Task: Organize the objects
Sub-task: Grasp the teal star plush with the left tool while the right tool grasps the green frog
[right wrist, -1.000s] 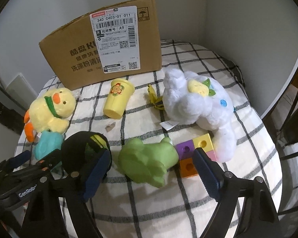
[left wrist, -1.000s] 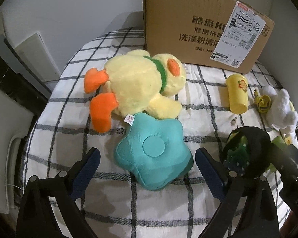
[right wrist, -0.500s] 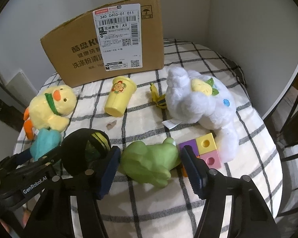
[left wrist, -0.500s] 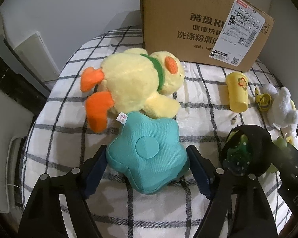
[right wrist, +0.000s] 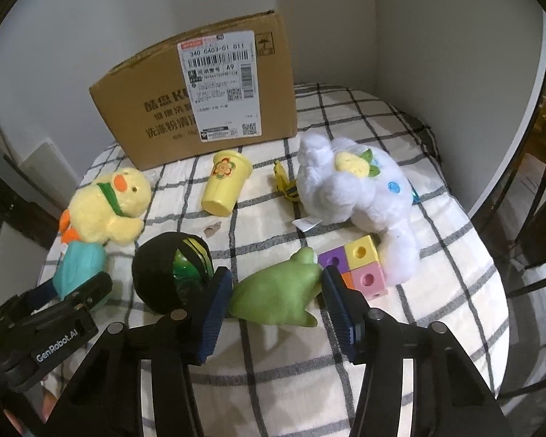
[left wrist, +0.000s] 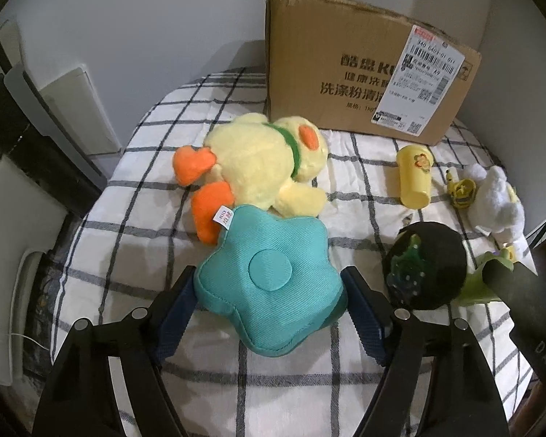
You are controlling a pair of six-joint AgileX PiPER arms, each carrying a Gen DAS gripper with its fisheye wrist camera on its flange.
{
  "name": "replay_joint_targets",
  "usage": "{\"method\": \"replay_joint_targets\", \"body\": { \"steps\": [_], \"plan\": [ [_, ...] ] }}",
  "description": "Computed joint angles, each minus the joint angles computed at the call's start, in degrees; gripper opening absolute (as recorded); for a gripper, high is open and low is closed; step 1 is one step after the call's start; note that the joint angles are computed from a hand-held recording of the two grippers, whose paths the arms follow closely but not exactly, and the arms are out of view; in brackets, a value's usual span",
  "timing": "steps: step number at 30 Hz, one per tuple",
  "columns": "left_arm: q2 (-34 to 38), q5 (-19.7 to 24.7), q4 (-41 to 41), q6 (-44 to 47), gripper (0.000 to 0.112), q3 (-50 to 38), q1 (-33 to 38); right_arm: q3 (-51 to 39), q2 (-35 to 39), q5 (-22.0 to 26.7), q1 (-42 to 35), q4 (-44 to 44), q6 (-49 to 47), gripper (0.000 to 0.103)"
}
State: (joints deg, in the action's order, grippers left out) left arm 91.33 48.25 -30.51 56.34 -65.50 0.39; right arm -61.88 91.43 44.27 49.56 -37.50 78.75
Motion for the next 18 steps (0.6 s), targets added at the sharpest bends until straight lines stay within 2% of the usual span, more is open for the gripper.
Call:
{"method": "replay_joint_targets", "body": {
  "steps": [1, 3, 7, 8, 10, 11, 18],
  "plan": [
    [-0.4, 0.1, -0.2, 0.2, 0.078, 0.1, 0.2, 0.1, -0.2, 0.1, 0.1, -0.1, 0.0, 0.044],
    [-1.3, 0.6, -1.1, 1.2, 0.078, 0.6, 0.9, 1.0, -1.2, -0.4, 0.3, -0.8, 1.0, 0.028],
    [-1.9, 1.1, -1.2, 1.6, 0.078, 1.2, 1.3, 1.6, -2.1, -1.0, -0.5, 0.8, -0.1, 0.028],
    [-1.6, 1.1, -0.8, 1.4, 0.078, 1.2, 1.2, 2.0, -2.5, -1.3, -0.5, 0.6, 0.7, 0.031],
    [-1.1, 1.5, -0.6, 1.2, 0.078, 1.1, 1.3, 2.5, -2.7, -1.6, -0.7, 1.1, 0.8, 0.050],
    [-0.6, 1.7, -0.4, 0.9, 0.078, 0.8, 1.2, 2.5, -2.8, -1.7, -0.9, 1.6, 0.5, 0.064],
    [0.8, 0.4, 0.7, -0.2, 0.078, 1.5, 0.3, 1.7, -0.9, -0.4, -0.8, 3.5, -1.1, 0.066]
  ]
}}
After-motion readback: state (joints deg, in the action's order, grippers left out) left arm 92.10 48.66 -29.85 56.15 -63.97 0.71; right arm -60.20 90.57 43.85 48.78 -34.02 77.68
